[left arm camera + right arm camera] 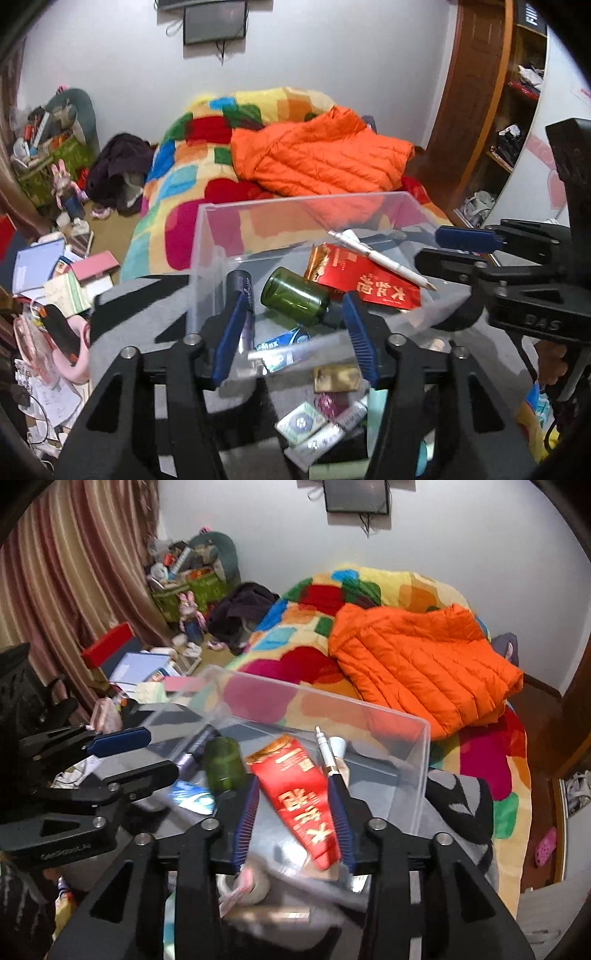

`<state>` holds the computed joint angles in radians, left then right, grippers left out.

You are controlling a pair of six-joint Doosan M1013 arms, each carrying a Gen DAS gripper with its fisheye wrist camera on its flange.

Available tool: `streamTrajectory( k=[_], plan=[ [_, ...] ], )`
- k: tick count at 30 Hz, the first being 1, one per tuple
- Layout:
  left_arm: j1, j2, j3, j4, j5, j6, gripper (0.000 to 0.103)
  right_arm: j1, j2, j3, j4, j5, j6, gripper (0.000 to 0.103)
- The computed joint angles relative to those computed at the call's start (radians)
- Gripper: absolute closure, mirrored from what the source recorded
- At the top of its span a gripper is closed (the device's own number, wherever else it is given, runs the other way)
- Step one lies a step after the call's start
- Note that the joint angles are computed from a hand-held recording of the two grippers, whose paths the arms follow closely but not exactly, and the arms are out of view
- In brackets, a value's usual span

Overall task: Organize objects
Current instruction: 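Drop the blue card pack into the box while right tool drops the white pen in, then move both tools back toward the remaining tubes and tape roll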

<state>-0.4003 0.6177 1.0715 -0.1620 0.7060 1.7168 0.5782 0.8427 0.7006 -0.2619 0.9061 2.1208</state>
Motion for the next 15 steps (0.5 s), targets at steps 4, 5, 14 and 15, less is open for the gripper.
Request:
streamTrajectory(
  k=[4, 5, 14, 15],
  plan=[
    [0.001, -0.050, 0.076, 0.017, -0.052, -0.011, 0.039, 0.021, -0.072, 0.119, -0.004, -0.098, 0.005, 0.059],
    [0.002, -0.060, 0.092, 0.025, -0.060, -0.021, 0.037, 0.027, -0.085, 0.141, -0.003, -0.115, 0.005, 0.056],
    [0.018, -0.118, 0.228, 0.105, -0.046, -0.136, 0.036, 0.060, -0.130, 0.276, 0.195, -0.182, -0.098, 0.051],
    [0.022, -0.123, 0.241, 0.100, -0.042, -0.140, 0.036, 0.061, -0.125, 0.278, 0.227, -0.177, -0.117, 0.051]
  ],
)
